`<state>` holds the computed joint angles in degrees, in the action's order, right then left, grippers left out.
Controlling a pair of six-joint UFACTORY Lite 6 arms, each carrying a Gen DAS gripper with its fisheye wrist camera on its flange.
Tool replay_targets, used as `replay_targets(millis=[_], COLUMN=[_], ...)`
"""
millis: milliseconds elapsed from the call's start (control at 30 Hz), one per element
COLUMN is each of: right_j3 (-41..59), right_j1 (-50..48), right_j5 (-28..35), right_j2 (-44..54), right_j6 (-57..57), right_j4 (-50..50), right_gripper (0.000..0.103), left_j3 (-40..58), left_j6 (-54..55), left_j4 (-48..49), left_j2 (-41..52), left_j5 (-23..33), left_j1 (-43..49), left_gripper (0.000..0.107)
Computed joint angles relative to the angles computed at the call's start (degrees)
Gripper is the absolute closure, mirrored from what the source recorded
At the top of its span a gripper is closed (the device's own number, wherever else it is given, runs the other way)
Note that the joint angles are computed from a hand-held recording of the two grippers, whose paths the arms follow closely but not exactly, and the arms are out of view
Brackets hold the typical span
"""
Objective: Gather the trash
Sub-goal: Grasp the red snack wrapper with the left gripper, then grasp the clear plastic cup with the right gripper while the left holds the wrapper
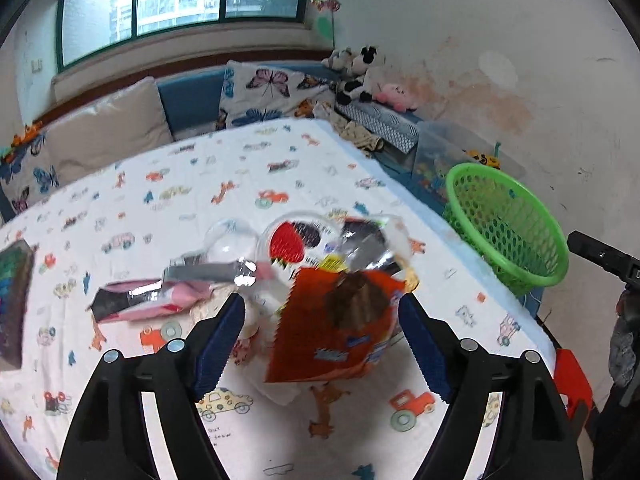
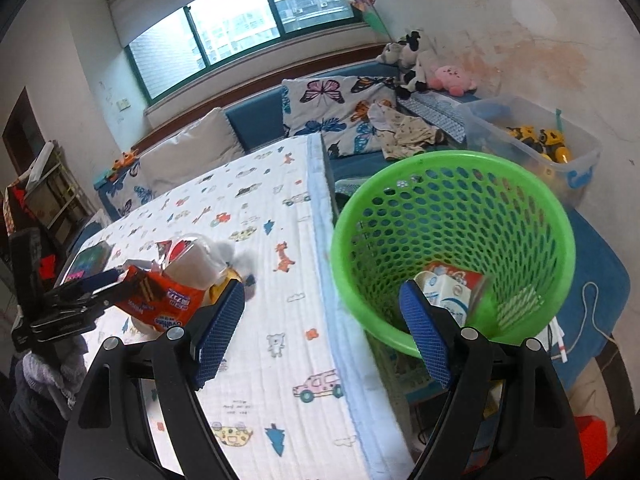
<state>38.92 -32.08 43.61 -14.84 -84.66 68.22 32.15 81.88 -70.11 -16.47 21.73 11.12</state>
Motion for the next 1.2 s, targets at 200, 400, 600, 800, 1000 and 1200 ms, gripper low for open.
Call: replay_targets(millis=[200, 400, 600, 800, 1000, 1200], right_j3=[-0.7, -1.5, -2.2, -3.6, -3.6, -2.9], right_j1=[3.7, 6.0, 6.5, 7.6, 8.5, 12.5], right_j5=[-2.3, -3.2, -3.4, -3.7, -2.9, -2.2], right_j2=[-0.2, -0.7, -0.4, -1.6, -1.3, 1.2], right_j6=[1.3, 1.7, 1.5, 1.6, 2.3, 4.3], right_j4=[-0.1, -0.1, 0.1, 0.3, 0.2, 1.1], right_gripper=[0.023, 0.023, 0.023, 0.023, 0.023, 0.023], left_j3=[-0.8, -0.6, -4.5, -7.0, -8.6, -8.5], left_j6=[6.6, 8.7, 12.4, 5.4, -4.2, -9.1], left_j4=[-5.1, -7.3, -10.5, -4.7, 4.3, 10.7], left_j2=[1.0, 3.0, -2.2, -8.4, -16.2, -24.2], left_j5=[0.0, -2.0, -3.5, -2.4, 2.4, 9.6], left_j1=[-0.9, -3.3, -5.0, -5.2, -2.4, 4.3], left_gripper=[0.037, 0.05, 0.074, 0.093, 0.096, 0.096])
